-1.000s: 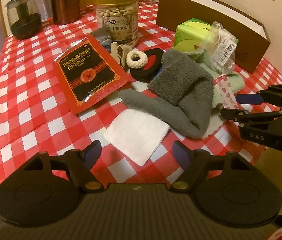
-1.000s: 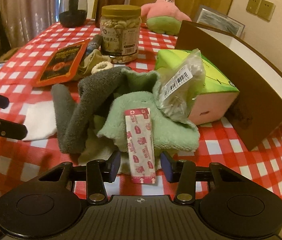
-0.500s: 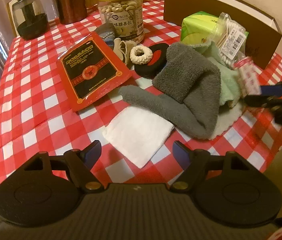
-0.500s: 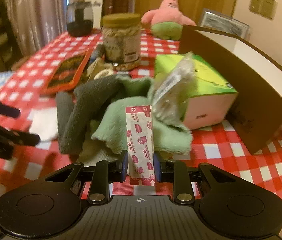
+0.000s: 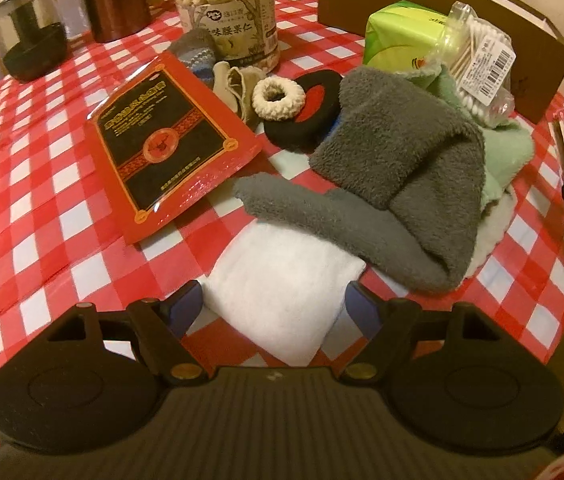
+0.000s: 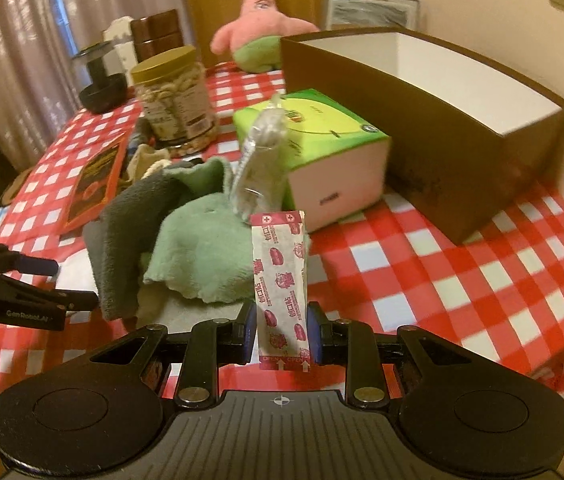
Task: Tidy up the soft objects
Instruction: 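Grasp the white cotton pad with the left gripper while the right gripper holds the bandage strip, then carry the cotton pad and bandage strip into the brown box and open both grippers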
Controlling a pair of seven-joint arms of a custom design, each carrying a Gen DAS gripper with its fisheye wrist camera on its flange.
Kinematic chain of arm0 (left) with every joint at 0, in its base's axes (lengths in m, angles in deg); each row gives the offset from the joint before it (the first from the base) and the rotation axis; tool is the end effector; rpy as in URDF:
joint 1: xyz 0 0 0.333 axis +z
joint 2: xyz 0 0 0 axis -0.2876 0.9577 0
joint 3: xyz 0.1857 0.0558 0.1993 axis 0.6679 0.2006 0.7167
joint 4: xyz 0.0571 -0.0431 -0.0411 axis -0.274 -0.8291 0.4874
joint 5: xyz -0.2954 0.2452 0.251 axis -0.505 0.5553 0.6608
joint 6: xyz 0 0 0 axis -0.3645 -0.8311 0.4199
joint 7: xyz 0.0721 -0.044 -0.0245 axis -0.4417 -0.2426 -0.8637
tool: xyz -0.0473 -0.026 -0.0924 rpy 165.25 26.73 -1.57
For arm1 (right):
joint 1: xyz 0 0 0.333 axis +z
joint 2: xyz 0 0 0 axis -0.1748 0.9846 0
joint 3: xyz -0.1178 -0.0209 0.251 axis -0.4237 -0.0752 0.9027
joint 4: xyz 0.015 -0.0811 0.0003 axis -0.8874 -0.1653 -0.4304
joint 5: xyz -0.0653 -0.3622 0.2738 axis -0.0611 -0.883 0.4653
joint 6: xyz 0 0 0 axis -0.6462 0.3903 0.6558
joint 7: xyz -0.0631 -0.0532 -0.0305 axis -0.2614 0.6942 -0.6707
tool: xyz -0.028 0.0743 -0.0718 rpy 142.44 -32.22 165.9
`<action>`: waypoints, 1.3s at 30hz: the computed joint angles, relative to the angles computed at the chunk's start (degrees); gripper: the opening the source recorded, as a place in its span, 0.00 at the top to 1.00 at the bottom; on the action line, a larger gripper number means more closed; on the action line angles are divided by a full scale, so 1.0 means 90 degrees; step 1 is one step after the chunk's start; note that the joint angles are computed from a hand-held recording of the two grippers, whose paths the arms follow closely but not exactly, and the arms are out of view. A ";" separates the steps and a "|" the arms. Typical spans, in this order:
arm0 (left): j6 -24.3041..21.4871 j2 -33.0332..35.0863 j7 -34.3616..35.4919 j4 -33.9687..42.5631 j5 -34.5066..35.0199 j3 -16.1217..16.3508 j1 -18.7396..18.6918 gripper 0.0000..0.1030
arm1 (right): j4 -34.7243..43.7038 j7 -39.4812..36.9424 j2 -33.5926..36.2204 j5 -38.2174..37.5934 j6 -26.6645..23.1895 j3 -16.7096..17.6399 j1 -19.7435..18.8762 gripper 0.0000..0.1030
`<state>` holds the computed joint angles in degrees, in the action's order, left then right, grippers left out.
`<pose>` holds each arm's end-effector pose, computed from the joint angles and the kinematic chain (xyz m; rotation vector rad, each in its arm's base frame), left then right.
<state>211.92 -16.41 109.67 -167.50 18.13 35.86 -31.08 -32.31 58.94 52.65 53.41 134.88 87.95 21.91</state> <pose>0.7093 -0.2891 0.3462 -1.5826 2.2353 -0.6214 0.6544 0.4075 0.3720 -1.8347 1.6200 -0.4929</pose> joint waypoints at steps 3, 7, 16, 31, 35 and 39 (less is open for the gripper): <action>0.0056 0.0017 0.0554 -0.0005 -0.0230 -0.0178 0.0200 0.31 | -0.0048 0.0376 -0.0082 -0.0062 -0.0151 -0.0090 0.0109 0.74; 0.0117 -0.0048 0.1464 -0.0094 -0.0769 -0.0452 0.0503 0.62 | 0.0042 0.0778 -0.0069 -0.0068 -0.0358 -0.0063 0.0143 0.74; -0.0197 -0.0341 0.2729 -0.0340 -0.1865 -0.0646 0.0878 0.93 | 0.0342 0.1602 0.0013 -0.0396 -0.0818 -0.0052 0.0348 0.74; 0.0092 -0.0932 0.3987 -0.0666 -0.2144 -0.0496 0.1039 0.93 | 0.0334 0.2488 -0.0205 -0.0812 -0.1476 0.0057 0.0449 0.74; 0.0233 -0.0680 0.4437 -0.0181 -0.2091 -0.0511 0.1026 0.93 | 0.0121 0.2656 -0.0496 -0.0966 -0.1679 0.0082 0.0387 0.74; 0.0215 -0.0038 0.4760 0.0843 -0.2035 -0.0584 0.0942 0.93 | -0.0021 0.2716 -0.0771 -0.1180 -0.1887 0.0108 0.0225 0.74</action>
